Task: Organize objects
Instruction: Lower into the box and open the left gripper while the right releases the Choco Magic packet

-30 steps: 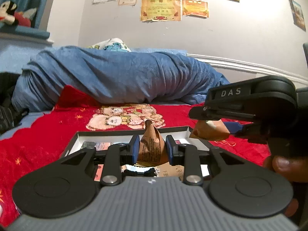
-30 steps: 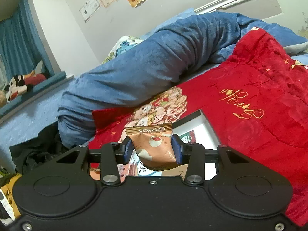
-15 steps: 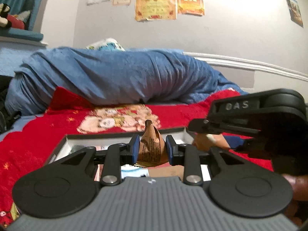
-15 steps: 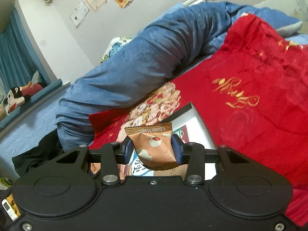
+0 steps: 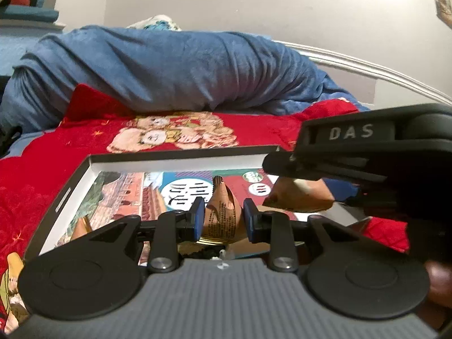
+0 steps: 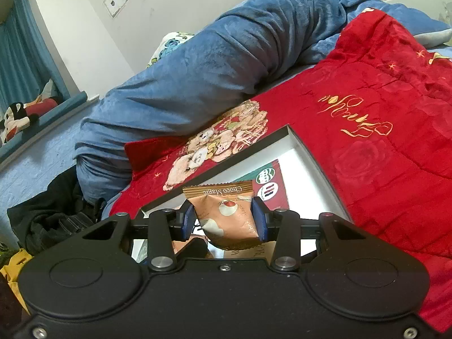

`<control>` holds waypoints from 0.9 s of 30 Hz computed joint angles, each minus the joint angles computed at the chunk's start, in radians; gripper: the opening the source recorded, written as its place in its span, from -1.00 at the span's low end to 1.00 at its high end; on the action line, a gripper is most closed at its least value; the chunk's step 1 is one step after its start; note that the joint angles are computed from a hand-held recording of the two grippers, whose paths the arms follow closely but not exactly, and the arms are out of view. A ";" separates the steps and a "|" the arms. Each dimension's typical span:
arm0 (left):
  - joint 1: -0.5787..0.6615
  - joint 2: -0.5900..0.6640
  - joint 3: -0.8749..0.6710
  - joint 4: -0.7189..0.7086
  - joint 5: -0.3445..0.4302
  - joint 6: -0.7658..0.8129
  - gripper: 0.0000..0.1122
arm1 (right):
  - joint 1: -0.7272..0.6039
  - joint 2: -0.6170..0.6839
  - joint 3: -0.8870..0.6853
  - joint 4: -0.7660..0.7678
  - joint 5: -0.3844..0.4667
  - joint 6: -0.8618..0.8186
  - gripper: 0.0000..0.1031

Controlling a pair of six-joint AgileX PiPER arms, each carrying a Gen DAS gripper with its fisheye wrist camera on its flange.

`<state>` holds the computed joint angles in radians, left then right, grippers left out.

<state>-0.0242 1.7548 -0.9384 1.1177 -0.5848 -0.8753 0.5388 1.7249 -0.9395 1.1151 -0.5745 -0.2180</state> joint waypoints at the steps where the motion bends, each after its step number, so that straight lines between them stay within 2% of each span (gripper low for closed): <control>1: -0.001 0.002 -0.003 -0.004 0.012 0.002 -0.41 | 0.003 0.003 -0.004 0.005 -0.002 -0.004 -0.20; 10: -0.008 0.018 -0.034 -0.006 0.094 -0.013 -0.40 | 0.012 0.042 -0.038 0.032 0.011 -0.033 -0.20; 27: -0.004 0.025 -0.049 -0.007 0.114 -0.030 -0.38 | 0.019 0.061 -0.058 0.039 0.021 -0.054 -0.20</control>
